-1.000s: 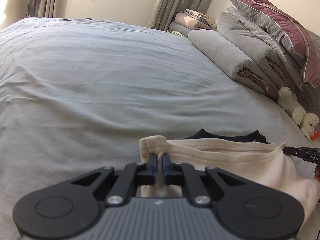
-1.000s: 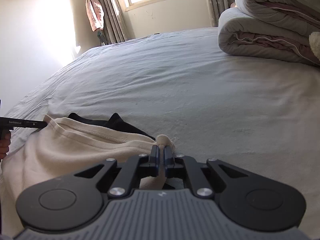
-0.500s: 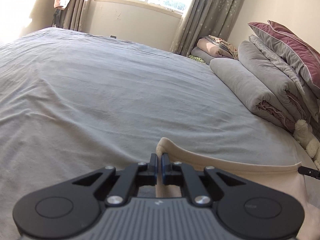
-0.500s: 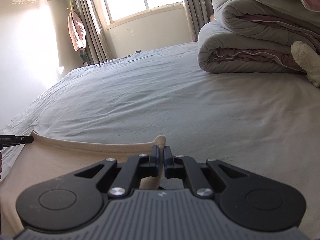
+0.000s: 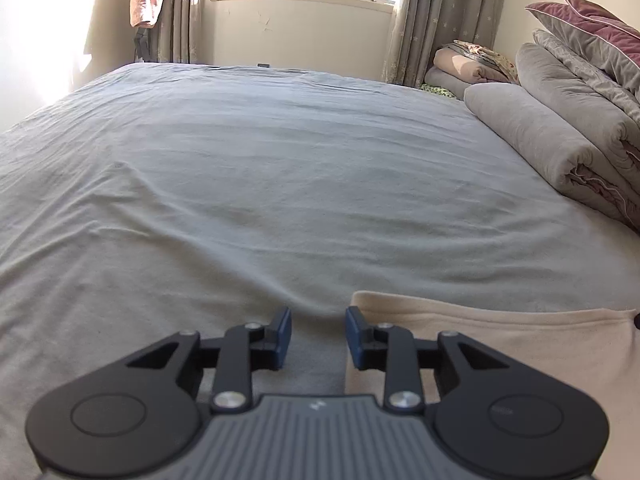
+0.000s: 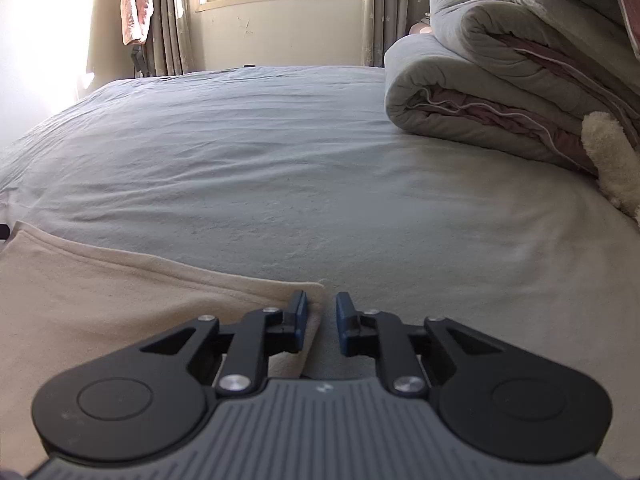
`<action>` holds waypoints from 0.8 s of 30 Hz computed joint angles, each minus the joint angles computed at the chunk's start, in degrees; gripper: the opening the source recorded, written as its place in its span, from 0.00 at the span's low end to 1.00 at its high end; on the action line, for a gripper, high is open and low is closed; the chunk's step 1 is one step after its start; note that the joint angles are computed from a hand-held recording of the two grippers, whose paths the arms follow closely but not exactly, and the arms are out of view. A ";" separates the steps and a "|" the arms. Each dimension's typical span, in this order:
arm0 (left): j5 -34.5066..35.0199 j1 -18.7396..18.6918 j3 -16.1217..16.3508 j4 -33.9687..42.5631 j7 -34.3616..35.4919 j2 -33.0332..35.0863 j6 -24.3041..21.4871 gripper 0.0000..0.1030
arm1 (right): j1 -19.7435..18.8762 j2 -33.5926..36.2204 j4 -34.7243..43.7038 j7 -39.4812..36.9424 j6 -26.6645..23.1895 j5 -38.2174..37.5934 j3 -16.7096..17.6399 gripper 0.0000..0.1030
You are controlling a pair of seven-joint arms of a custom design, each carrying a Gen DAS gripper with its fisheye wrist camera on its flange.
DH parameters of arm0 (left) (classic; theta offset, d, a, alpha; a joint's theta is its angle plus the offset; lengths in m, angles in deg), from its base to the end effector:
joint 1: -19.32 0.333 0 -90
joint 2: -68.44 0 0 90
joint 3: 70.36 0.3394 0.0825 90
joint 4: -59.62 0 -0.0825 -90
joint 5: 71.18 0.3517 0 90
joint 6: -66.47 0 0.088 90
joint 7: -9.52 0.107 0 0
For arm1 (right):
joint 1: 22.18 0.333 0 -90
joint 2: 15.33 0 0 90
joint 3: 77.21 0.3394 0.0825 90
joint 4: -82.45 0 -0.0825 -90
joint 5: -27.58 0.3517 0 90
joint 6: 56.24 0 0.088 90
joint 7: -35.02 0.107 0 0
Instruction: Fold clothes
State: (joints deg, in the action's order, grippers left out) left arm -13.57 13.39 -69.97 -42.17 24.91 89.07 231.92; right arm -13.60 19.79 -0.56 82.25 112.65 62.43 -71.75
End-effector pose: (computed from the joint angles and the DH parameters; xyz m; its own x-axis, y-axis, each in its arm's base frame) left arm 0.6528 -0.1134 0.4615 0.2604 -0.9602 0.1007 -0.5927 -0.2414 -0.7684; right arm 0.7353 0.1247 0.4595 0.3931 -0.9195 -0.0029 -0.5466 -0.2311 -0.8048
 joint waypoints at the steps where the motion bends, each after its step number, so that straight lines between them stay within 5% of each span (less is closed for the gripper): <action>1: -0.08 -0.09 -0.04 -0.86 0.07 -1.27 -0.75 0.30 | 0.53 -1.12 -1.60 0.47 1.80 -0.12 -0.71 0.27; 3: -0.20 -0.02 -0.42 -2.47 0.24 -3.78 -2.35 0.30 | -1.71 -4.53 -5.59 -0.80 5.15 3.46 2.06 0.31; 6: 1.77 -0.30 -1.46 -6.93 -2.61 -9.27 -2.70 0.30 | -8.87 -11.70 -13.61 -9.24 8.14 13.12 10.75 0.34; 9: 5.28 -0.60 -3.70 -11.38 -5.48 -13.76 -0.92 0.35 | -13.85 -19.21 -20.78 -17.39 7.04 25.00 15.91 0.40; 14: 8.14 -2.39 -7.58 -14.98 -8.81 -14.97 4.22 0.35 | -13.25 -28.96 -30.44 -25.44 -1.24 37.00 16.13 0.40; 18: 9.94 -4.27 -8.33 -13.94 -9.54 -12.79 1.99 0.34 | -10.49 -30.95 -33.31 -34.04 -6.77 43.97 15.04 0.40; 22: 9.96 -5.92 -8.29 -13.37 -8.85 -10.31 -2.08 0.36 | -6.45 -27.22 -33.00 -29.43 -5.08 38.66 12.57 0.40; 24: 15.86 -6.58 -6.82 -13.64 -15.32 -9.77 -0.56 0.36 | -5.57 -25.81 -32.46 -33.38 -4.88 40.56 11.31 0.36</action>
State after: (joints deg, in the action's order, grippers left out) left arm 2.29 6.80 -76.79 -55.81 9.59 79.30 231.35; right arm -19.17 -6.02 -33.02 48.87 107.77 102.99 -60.44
